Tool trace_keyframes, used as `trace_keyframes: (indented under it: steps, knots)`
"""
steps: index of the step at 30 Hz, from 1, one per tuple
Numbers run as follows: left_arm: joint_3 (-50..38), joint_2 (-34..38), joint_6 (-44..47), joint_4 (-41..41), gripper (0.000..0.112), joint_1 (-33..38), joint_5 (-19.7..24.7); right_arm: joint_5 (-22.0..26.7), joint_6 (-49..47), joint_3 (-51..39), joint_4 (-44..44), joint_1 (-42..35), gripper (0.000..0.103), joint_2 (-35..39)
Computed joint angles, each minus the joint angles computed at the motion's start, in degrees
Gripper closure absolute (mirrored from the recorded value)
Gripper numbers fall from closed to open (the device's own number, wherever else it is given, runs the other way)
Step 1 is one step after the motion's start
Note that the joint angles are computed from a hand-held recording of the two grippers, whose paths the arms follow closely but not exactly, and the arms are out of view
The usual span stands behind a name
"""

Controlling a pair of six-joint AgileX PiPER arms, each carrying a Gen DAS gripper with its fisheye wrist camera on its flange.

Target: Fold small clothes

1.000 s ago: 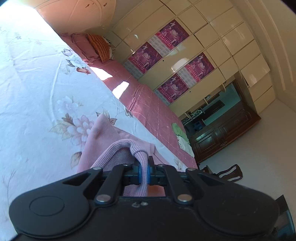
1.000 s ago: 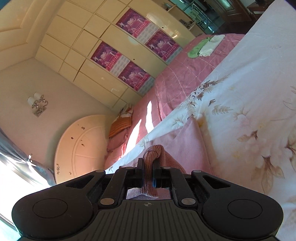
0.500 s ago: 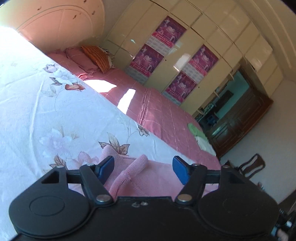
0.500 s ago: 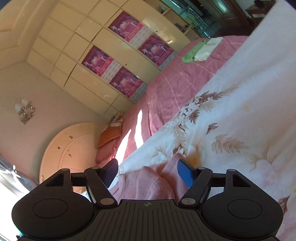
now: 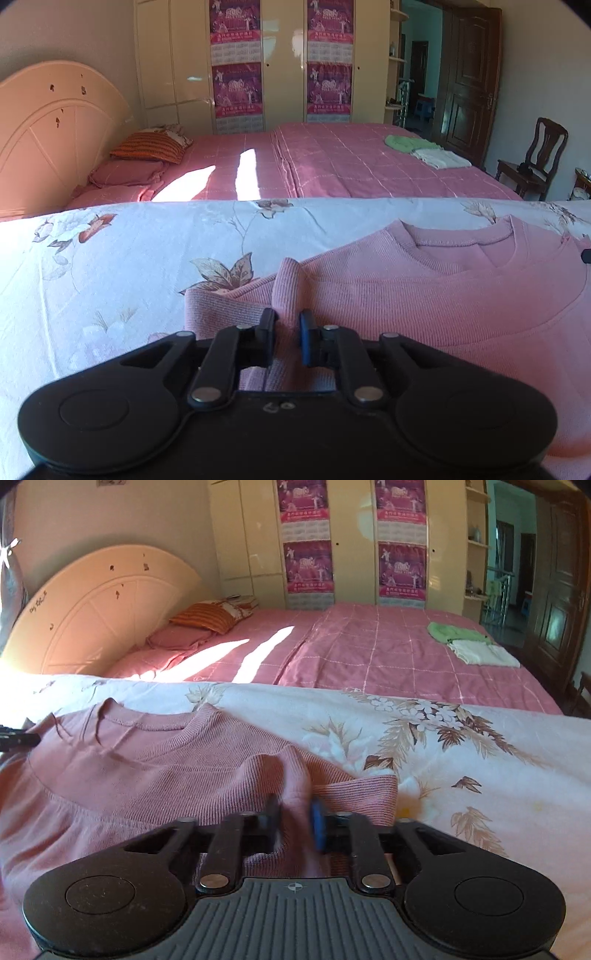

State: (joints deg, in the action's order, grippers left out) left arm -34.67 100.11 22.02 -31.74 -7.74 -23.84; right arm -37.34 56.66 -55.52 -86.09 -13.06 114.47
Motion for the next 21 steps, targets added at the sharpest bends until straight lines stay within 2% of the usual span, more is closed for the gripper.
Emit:
trace_keyframes:
  steps: [1,3,4,5,6,9,10,11,13,14,15,16,18,19,20,21]
  knots:
    - [2.7,-1.3,-1.9,0.2,0.104,-1.1,-4.9,-0.7,-4.7,1.5,5.0,-0.2,0.094,-0.2]
    - [8.0,-3.6,-6.1,0.1,0.104,-3.2,-14.4,-6.1,-11.5,4.3,12.4,-2.2,0.094,-0.9]
    - [9.4,-5.1,-7.6,-0.9,0.104,-4.0,-16.5,-8.1,-13.4,5.1,15.1,-2.8,0.094,-1.3]
    - [9.1,-5.3,-7.8,-2.2,0.104,-4.1,-16.2,-8.4,-14.8,5.5,17.2,-2.6,0.094,-1.4]
    - [7.1,-4.6,-7.5,-3.3,0.104,-3.2,-13.7,-7.5,-16.1,5.4,19.6,-1.8,0.094,-1.0]
    - [-1.5,-0.1,-1.5,-11.8,0.104,-0.6,-3.6,1.0,-9.5,-0.5,18.7,2.4,0.094,2.7]
    - [-3.9,1.9,2.4,-15.7,0.104,-0.3,-1.8,3.6,-6.9,-1.9,17.2,3.4,0.094,3.8]
    - [-4.7,3.0,5.3,-18.4,0.104,-0.8,-1.8,5.6,-6.5,-2.4,17.4,4.3,0.094,4.7]
    - [-5.2,4.3,9.0,-21.1,0.103,-1.9,-3.9,4.6,-9.3,-1.4,20.7,4.2,0.094,5.0]
    - [-5.1,4.2,9.5,-21.4,0.102,-2.0,-3.8,4.7,-7.7,-1.5,20.0,3.8,0.094,4.8]
    - [-5.0,4.0,8.4,-19.6,0.101,-1.3,-3.0,4.6,-6.9,-1.5,18.9,3.5,0.094,4.6]
    - [-4.3,3.5,5.0,-15.6,0.095,-0.1,-2.2,4.5,-4.3,-2.2,16.4,3.2,0.094,4.7]
    - [-2.4,1.1,-4.4,-6.6,0.071,2.6,-0.4,4.0,-5.9,-1.6,17.6,2.5,0.083,3.9]
    - [-0.2,-1.1,-7.8,-5.3,0.058,2.7,-2.0,4.5,-10.1,0.8,21.7,2.4,0.063,1.4]
    - [2.7,-3.9,-9.2,-6.3,0.053,1.2,-5.8,3.1,-15.0,3.5,25.7,1.7,0.052,-0.9]
    - [5.3,-6.7,-10.3,-5.6,0.052,-0.3,-8.1,1.1,-17.7,5.8,27.4,1.0,0.052,-2.8]
